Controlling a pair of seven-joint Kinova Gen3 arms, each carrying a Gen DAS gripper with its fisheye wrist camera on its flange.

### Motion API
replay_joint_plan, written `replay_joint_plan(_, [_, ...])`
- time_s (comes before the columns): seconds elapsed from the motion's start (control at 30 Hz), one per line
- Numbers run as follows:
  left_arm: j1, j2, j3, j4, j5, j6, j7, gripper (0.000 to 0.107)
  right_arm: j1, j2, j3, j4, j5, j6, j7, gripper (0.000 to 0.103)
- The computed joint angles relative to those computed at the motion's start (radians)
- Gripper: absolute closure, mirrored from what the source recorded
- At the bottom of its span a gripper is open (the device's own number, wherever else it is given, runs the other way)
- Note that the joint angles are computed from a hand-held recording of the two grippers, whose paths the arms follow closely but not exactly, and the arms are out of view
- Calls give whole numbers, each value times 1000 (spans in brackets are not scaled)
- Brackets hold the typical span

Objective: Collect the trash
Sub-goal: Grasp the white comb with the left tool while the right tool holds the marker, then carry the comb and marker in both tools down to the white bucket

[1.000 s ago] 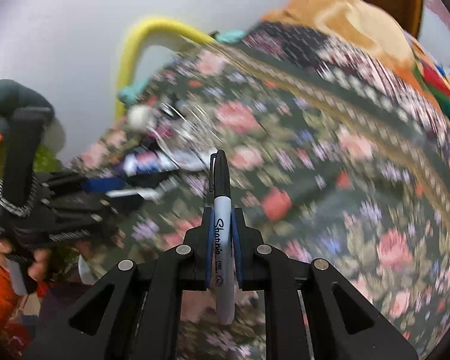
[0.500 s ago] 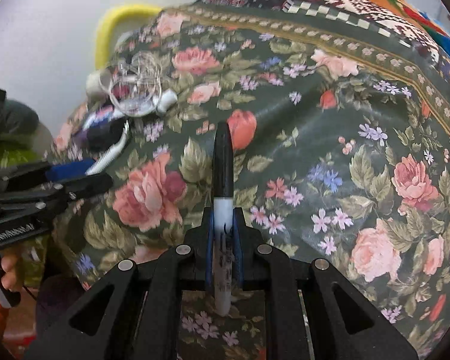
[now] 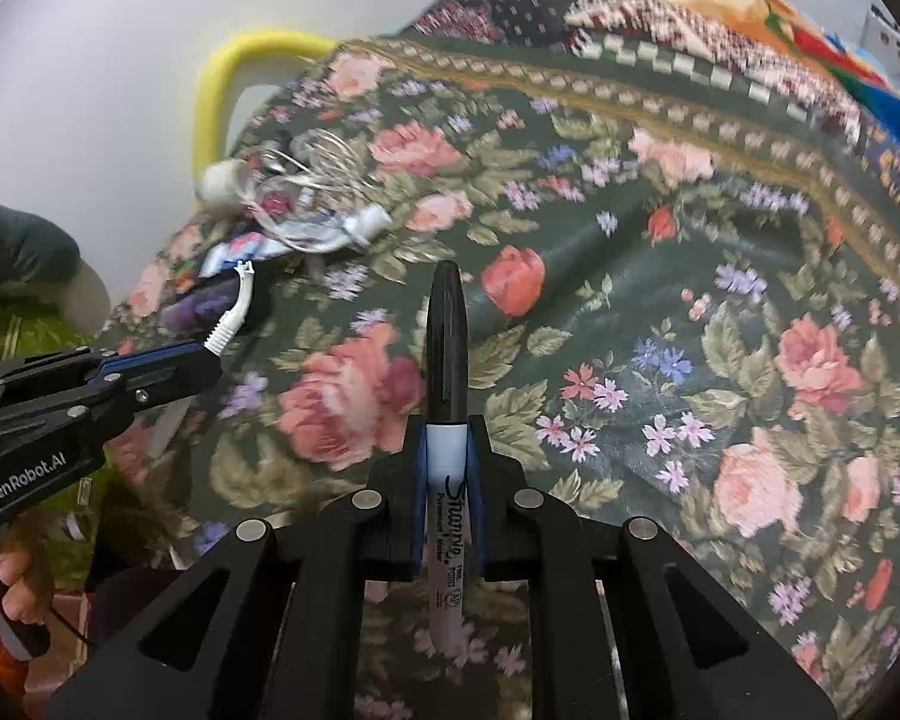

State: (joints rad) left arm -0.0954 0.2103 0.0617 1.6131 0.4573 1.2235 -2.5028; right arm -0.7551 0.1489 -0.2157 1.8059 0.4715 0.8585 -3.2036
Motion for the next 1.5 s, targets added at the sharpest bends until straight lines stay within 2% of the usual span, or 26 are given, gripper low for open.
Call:
replay_joint_plan(0.27, [-90,-120,-60,12,113,60,-115,100,-85,-26,-43,-141,127,195,-64,92])
replay_joint_plan(0.47, [-164,-188,-143,-6,196,129,-185,100,-173,29,-58,-314,224,348,-44,92])
replay_joint_plan(0.6, [-224,-219,-205,-22,246,182,-242,100,-243,70,-48,-417,282,406,-21,92])
replay_joint_plan(0.83, [-332,-230,-292,-53,302,251,-326,100,-356,160,-3,-596,337,449,55,92])
replay_joint_plan(1.13, [-495,-178,-346,-110,342,307,-428,100,-451,304,79,-822,305,429,204,92])
replay_joint_plan(1.33, [-600,-129,-343,-146,337,322,-465,100,-468,421,111,-988,211,409,333,92])
replay_joint_plan(1.5, [-669,-87,-334,-160,317,308,-488,100,-480,537,135,-1177,122,450,456,92])
